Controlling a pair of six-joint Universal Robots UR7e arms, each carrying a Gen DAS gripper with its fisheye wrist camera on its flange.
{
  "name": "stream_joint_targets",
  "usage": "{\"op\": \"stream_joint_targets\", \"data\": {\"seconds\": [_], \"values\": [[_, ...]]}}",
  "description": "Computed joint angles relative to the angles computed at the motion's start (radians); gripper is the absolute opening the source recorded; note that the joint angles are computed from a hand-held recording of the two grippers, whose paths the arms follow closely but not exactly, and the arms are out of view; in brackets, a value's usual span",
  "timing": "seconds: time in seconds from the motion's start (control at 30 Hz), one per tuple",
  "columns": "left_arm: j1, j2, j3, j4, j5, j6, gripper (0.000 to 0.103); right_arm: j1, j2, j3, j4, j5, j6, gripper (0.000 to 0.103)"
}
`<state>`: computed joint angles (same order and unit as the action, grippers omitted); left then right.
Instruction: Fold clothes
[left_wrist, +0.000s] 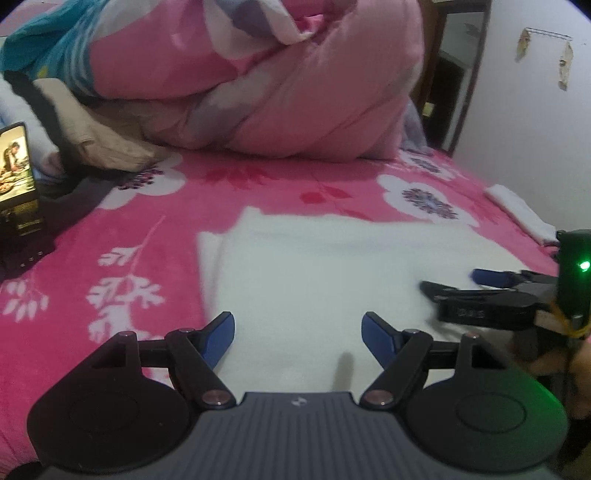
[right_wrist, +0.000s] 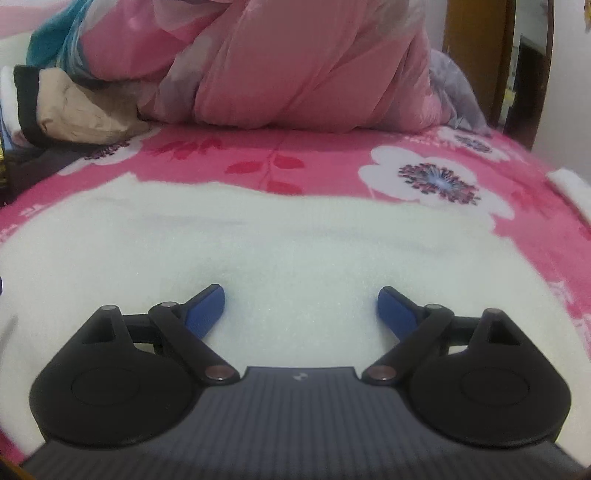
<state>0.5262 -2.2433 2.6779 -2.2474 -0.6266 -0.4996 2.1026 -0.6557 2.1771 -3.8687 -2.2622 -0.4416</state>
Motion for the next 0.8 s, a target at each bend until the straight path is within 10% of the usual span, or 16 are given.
{"op": "stream_joint_targets", "data": {"seconds": [0.37, 0.8], "values": [[0.248, 0.174, -0.040, -0.383, -0.151, 0.245, 0.092, -0.001, -0.043, 0.019, 0.046, 0.000, 0.072, 0.091], [0.575, 0.481, -0.232, -0.609, -0.480, 0.358, 0.069, -0.014, -0.036, 0.024, 0.028, 0.020, 0.036, 0.094]]}}
